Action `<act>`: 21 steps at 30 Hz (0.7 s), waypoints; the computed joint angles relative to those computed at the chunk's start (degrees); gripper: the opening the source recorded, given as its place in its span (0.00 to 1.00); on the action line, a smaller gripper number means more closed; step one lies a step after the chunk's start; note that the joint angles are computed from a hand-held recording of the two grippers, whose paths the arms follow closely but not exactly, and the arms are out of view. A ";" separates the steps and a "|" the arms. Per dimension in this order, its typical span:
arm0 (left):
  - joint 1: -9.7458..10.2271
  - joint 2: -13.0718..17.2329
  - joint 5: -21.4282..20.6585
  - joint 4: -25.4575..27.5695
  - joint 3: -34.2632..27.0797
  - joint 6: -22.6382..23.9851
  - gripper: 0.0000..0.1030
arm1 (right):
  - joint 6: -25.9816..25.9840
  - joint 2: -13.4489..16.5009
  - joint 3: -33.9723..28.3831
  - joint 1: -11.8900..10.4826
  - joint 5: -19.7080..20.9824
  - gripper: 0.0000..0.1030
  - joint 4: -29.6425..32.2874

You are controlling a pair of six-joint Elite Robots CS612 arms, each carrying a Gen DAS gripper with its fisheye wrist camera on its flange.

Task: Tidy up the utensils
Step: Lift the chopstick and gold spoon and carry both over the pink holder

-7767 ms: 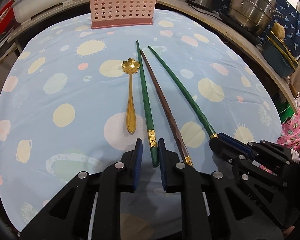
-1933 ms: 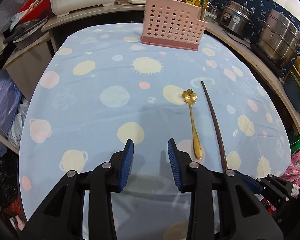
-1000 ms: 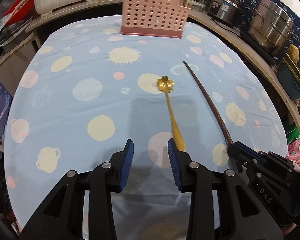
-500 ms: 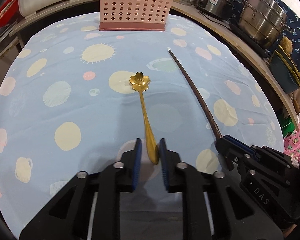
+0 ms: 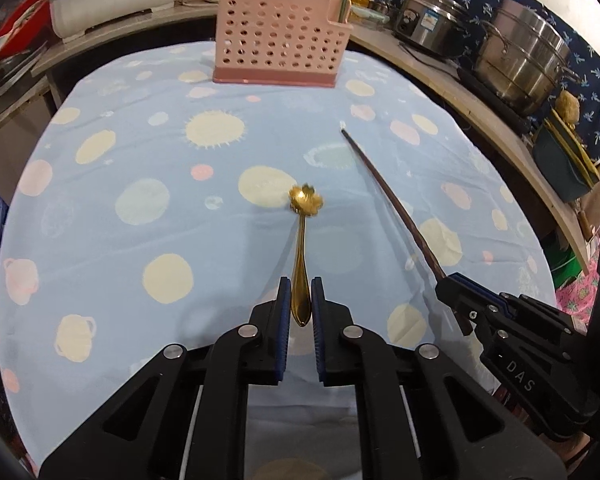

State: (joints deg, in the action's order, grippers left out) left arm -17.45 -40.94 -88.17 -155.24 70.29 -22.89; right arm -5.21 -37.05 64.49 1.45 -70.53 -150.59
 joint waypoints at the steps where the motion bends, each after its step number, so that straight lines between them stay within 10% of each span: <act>1: 0.03 -0.19 0.38 -0.48 0.12 -0.13 0.08 | 0.19 -0.10 0.04 -0.04 0.21 0.07 -0.49; 14: 0.80 -0.61 1.58 -2.35 -0.92 -1.36 0.00 | 2.83 -0.59 -0.93 -0.57 2.47 0.07 -5.60; 21: 0.88 -0.08 -0.77 1.74 0.32 -2.80 0.18 | 2.06 -0.48 -0.20 -0.42 1.98 0.07 -3.02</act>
